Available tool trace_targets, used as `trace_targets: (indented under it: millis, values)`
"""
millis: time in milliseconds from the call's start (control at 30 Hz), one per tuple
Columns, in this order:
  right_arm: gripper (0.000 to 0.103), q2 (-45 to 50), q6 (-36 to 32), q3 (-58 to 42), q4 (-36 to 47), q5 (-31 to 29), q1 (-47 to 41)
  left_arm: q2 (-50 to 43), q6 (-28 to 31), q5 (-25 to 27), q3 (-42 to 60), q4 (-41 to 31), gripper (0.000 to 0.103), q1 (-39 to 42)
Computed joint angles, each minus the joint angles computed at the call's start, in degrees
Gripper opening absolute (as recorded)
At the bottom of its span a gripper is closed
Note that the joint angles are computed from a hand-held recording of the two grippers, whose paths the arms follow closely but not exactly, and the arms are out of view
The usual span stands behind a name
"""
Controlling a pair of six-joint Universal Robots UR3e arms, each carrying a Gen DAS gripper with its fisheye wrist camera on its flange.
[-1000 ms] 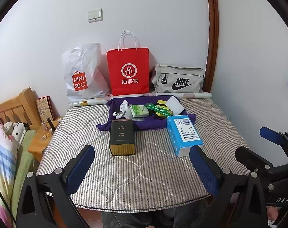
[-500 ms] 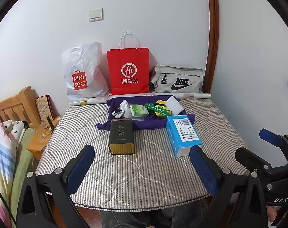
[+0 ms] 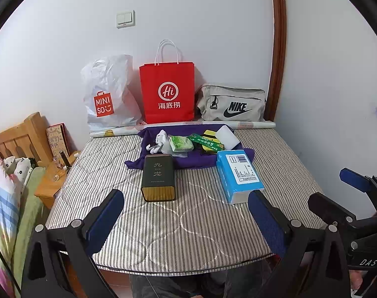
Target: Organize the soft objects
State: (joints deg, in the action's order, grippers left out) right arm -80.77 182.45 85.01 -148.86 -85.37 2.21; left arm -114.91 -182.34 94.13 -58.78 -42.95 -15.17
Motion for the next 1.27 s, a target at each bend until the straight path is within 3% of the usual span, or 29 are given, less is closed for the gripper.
trace_targets:
  millis: [1100,1267]
  values:
    - [0.102,-0.36,0.33,-0.07,0.25,-0.66,0.57,0.15,-1.06,-0.6,0.4,-0.36,0.101,-0.25]
    - [0.102,1.15,-0.09,-0.57,-0.11,0.58,0.14,-0.53,-0.6,-6.53,-0.77,3.0,0.101,1.45]
